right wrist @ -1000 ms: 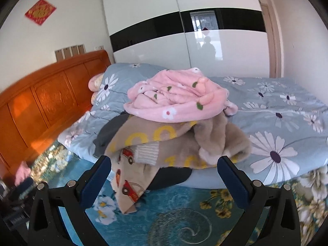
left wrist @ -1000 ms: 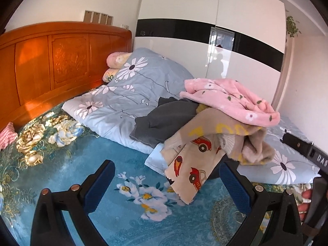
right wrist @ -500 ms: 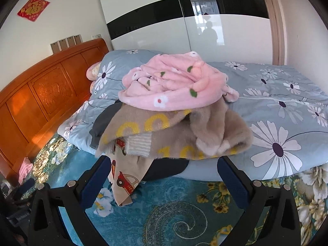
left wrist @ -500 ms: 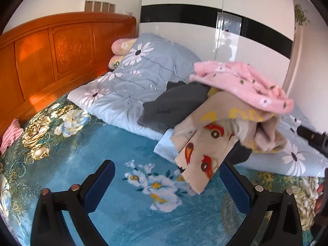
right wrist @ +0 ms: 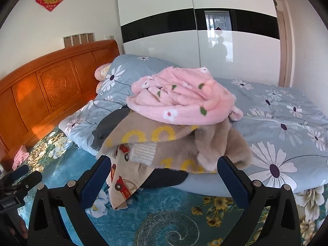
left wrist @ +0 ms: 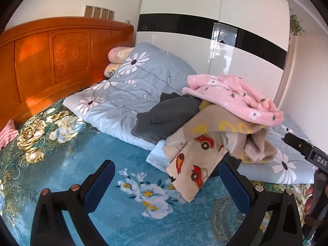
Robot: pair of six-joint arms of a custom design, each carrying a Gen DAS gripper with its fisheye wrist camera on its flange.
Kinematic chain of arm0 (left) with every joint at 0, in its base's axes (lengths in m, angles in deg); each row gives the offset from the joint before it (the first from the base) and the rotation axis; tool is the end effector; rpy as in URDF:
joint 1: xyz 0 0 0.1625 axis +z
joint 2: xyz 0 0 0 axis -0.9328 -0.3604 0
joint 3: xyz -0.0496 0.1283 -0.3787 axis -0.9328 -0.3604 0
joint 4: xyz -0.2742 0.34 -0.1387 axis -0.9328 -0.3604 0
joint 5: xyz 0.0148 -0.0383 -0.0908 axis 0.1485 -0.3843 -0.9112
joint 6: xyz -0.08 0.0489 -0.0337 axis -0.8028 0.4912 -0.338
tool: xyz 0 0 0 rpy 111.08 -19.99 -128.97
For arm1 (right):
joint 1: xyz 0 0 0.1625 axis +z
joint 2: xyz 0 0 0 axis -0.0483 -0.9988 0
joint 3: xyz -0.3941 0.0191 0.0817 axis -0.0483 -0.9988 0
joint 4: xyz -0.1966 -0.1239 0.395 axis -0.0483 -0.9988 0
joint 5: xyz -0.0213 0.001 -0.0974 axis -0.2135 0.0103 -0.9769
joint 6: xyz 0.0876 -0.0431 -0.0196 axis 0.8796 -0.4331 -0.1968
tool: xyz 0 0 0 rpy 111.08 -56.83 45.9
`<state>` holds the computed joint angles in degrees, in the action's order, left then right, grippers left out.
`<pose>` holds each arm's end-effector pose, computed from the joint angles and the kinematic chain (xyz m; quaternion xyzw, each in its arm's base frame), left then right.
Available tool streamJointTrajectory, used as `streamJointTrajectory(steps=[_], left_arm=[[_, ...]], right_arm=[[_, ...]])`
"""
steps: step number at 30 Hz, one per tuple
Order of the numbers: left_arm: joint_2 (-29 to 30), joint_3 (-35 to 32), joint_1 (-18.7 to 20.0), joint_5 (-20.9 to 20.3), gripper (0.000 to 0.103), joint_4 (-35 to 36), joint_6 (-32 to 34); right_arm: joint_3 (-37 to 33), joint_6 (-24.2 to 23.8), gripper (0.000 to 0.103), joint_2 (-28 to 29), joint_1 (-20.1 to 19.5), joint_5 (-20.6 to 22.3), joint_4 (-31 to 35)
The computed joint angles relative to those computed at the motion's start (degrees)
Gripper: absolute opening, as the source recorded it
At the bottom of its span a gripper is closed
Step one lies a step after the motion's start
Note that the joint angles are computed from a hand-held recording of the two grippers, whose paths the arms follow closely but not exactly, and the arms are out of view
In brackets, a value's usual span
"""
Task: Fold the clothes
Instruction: 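Move both grippers toward the pink fleece blanket on the clothes pile, then grasp the pink fleece blanket with the left gripper and lift it off the pile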
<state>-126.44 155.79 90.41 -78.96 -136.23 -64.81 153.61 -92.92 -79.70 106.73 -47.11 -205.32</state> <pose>-0.4861 -0.4331 0.1204 0.1115 0.8294 -0.4618 0.2939 0.2236 -0.5160 0.5186 0.2345 -0.8455 0.4129 0.2443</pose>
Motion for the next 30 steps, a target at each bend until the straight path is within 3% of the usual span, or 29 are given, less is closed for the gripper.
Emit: streamJointTrajectory(steps=[8, 15, 22, 27, 30], left_arm=[[1.2, -0.8, 1.1, -3.8, 0.103, -3.7, 3.6], [2.7, -0.6, 2.0, -6.3, 0.103, -7.2, 3.1], [5.2, -1.3, 2.6, -8.0, 0.103, -8.5, 5.0], [12.1, -10.0, 5.5, -10.3, 0.103, -11.8, 12.1], [19.7, -20.0, 6.6, -7.8, 0.103, -12.5, 20.4]], right_arm=[[2.8, 0.5, 0.103, -0.9, -2.1, 0.6, -2.5], [8.3, -1.2, 0.103, -2.9, -6.6, 4.0, -11.0], [14.3, -6.6, 0.103, -4.3, -12.0, 11.3, -21.9], [18.4, -7.0, 0.103, -5.2, -17.2, 18.7, -27.7], [17.7, -4.3, 0.103, -5.5, -19.3, 20.4, -23.6]])
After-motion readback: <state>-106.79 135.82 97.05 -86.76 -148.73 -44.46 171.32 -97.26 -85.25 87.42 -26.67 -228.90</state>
